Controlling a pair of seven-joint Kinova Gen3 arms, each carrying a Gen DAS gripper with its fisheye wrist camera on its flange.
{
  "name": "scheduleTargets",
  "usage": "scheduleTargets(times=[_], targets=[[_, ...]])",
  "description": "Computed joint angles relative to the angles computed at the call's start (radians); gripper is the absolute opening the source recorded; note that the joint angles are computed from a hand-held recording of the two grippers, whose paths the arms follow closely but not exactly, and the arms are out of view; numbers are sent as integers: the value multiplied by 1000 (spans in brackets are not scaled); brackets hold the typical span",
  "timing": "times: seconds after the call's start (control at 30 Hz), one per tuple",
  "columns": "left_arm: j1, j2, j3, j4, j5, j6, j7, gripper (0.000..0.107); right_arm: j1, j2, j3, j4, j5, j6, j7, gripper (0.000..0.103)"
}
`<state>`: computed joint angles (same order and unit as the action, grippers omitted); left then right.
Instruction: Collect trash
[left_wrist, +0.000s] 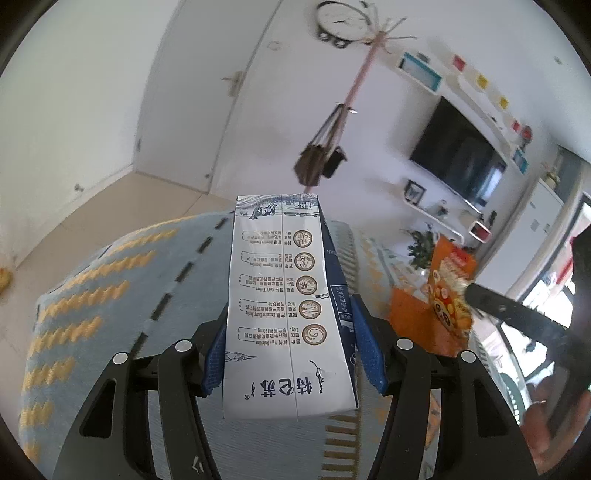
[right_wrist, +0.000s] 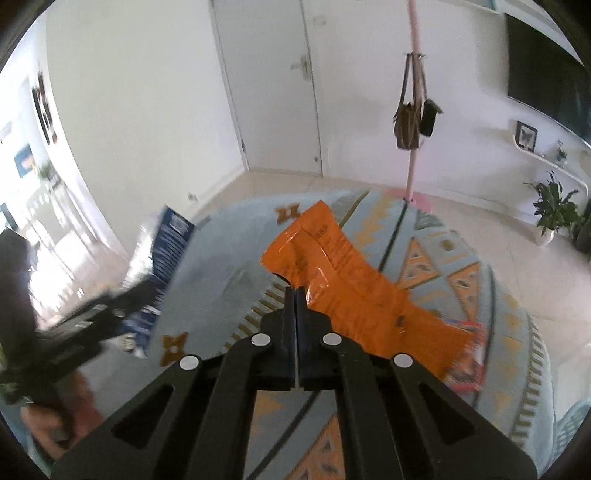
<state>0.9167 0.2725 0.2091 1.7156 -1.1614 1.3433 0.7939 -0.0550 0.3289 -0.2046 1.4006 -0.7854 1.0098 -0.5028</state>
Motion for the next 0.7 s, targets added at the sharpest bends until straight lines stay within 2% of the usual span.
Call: scheduleTargets(times=[0.13,0.27,0.33,0.43,0.53,0.7], targets=[[24,33,7,-67,-44,6,-83,57,91,-27,13,13,-91,81,49,0],[80,76,-4,-158,-77,40,-175,57,183,-32,51,-6,-175,209,90,0],[111,92,-17,-186,-90,45,-177,57,221,-25,70,-17,-202,280,96,0],[142,108,-34,-201,-98,37,-153,57,254,-16,94,-24,-212,333,88,0],[162,138,-46,-233,-87,34,-162,57,275,-29,113,3,-202,329,110,0],[176,168,-75,-231,-61,20,-154,57,265,-6,120,-15,-131,321,87,0]])
